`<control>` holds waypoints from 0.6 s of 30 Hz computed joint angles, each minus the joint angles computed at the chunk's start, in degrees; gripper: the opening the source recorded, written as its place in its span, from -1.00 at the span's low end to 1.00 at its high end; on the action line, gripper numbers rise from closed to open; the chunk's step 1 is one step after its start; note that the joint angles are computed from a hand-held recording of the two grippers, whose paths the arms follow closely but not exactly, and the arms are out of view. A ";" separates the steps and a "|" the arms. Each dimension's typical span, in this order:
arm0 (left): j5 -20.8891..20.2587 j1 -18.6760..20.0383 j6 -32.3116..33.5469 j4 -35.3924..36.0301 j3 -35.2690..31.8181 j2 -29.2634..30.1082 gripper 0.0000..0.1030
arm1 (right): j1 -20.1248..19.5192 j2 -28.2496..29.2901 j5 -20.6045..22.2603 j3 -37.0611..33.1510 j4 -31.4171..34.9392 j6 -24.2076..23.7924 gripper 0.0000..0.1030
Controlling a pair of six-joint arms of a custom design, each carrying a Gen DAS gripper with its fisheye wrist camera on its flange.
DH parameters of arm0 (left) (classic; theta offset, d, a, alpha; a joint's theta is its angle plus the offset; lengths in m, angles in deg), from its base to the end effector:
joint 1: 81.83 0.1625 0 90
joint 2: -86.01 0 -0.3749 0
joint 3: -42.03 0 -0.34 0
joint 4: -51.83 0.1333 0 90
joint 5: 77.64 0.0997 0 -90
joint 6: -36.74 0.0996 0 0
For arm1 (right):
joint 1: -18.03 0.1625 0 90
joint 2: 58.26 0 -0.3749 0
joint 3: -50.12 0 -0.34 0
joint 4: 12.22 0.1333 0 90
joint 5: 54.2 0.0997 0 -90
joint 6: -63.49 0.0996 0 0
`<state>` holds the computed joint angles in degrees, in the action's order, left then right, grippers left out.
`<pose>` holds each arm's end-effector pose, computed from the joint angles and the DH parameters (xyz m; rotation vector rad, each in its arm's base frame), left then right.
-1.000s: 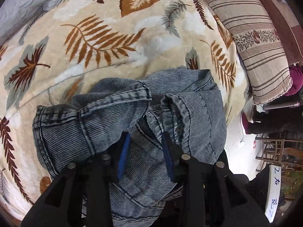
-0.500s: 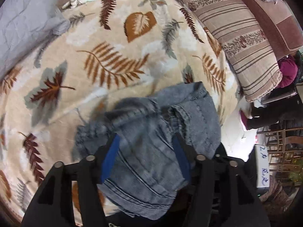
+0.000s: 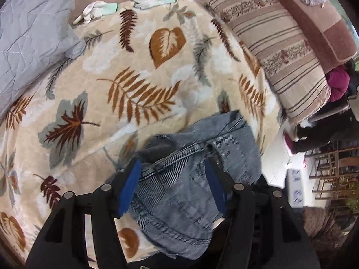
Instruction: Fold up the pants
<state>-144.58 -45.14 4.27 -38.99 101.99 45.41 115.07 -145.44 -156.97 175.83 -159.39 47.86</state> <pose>-0.4350 -0.5390 0.1752 0.5618 2.5710 -0.0506 0.1607 -0.3932 0.2650 0.5112 -2.8177 0.4446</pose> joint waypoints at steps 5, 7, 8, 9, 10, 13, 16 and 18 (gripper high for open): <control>-1.05 0.43 4.46 1.13 0.16 -0.79 0.16 | -2.36 -4.11 5.77 0.24 3.82 -1.22 -0.01; -1.82 0.77 6.37 1.61 -0.44 -0.28 0.28 | -4.39 -6.15 9.90 0.32 6.83 -1.75 0.19; -1.91 1.01 7.68 2.66 -1.33 0.60 0.30 | -4.76 -6.59 10.75 0.58 7.03 -1.86 0.21; -1.81 1.20 8.28 3.86 -2.27 1.43 0.30 | -5.04 -6.62 11.60 0.67 7.18 -1.91 0.23; -1.77 1.40 8.84 4.97 -3.05 2.21 0.30 | -5.37 -6.68 12.54 0.57 7.86 -1.95 0.23; -2.72 2.44 9.93 5.25 -3.11 3.24 0.30 | -5.50 -5.13 14.38 -0.14 8.16 -1.40 0.27; -4.96 3.61 9.88 3.99 -1.01 3.24 0.30 | -5.42 -2.09 13.91 -1.09 7.57 1.21 0.33; -4.61 3.38 11.02 2.04 1.93 2.50 0.31 | -6.12 -0.44 15.10 -1.76 8.09 2.05 0.33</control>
